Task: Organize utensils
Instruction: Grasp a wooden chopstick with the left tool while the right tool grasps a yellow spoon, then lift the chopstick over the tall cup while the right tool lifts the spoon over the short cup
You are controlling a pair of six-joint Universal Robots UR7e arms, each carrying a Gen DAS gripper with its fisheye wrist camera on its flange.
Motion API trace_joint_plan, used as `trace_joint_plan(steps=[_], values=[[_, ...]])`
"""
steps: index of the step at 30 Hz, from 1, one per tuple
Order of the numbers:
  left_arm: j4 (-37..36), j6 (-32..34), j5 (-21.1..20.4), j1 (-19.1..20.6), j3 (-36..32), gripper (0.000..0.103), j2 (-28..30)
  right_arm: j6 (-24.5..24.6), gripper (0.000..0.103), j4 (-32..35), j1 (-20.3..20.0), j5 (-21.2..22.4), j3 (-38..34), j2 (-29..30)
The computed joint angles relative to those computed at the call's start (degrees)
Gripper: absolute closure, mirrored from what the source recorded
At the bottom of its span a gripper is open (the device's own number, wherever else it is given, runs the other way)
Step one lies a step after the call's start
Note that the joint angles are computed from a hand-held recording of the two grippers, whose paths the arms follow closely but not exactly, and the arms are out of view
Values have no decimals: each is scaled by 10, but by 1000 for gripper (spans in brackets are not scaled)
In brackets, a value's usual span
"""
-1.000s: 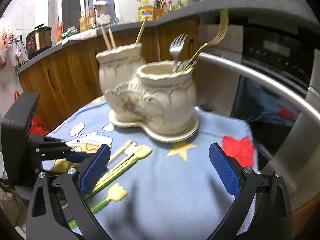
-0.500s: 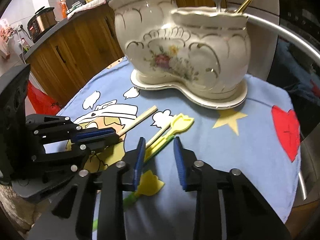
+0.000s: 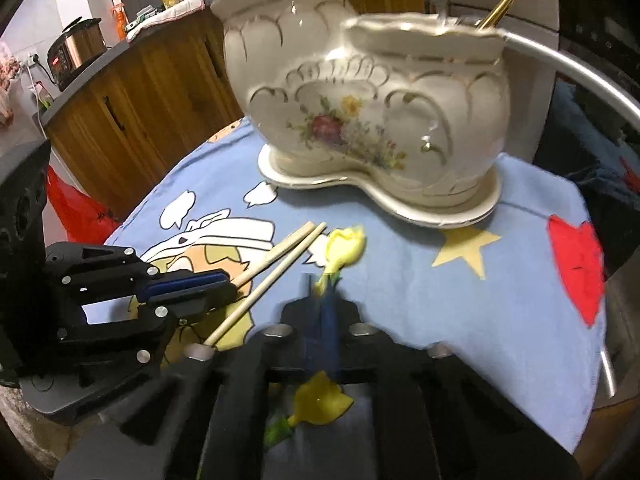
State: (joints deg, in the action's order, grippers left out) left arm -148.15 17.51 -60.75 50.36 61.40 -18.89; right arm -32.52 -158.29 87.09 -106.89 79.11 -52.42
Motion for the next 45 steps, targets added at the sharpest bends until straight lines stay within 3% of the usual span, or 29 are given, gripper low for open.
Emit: trace_joint_plan(steps=[5,9,11,16,17,18,20,23,30,36,39,45], values=[[0,1,2,0,-4,97,3,18,102,37,-2,-2,-10,-1],[0,1,2,0,-5,97,5,29,79,36,0,-5,-12,2],[0,1,-1,1,-5,97,3,29,76,42,2,-9,-16,6],[-1,1,-4,2,-1,97,0,-37,74,-14,23,-77,-8,27],[-1,2,-3,2,-1,97,0,-60,76,-37,27,-89,-2,32],[-2,3,-2,2,0,97,0,-64,85,-38,27,-86,-1,31],[-3,4,-1,1,0,97,0,-59,87,-37,26,-82,1,29],[-2,1,-1,0,-2,97,2,-38,93,-26,18,-52,8,15],[2,-11,-14,3,-4,97,0,-20,93,-14,0,32,34,-31],[-76,3,-41,0,31,97,-22,-27,93,-47,-7,104,61,-67],[-142,29,-84,0,62,97,-39,-30,93,-91,-15,146,75,-83],[-261,69,-130,-6,97,97,-50,-8,93,-193,-26,200,82,-91]])
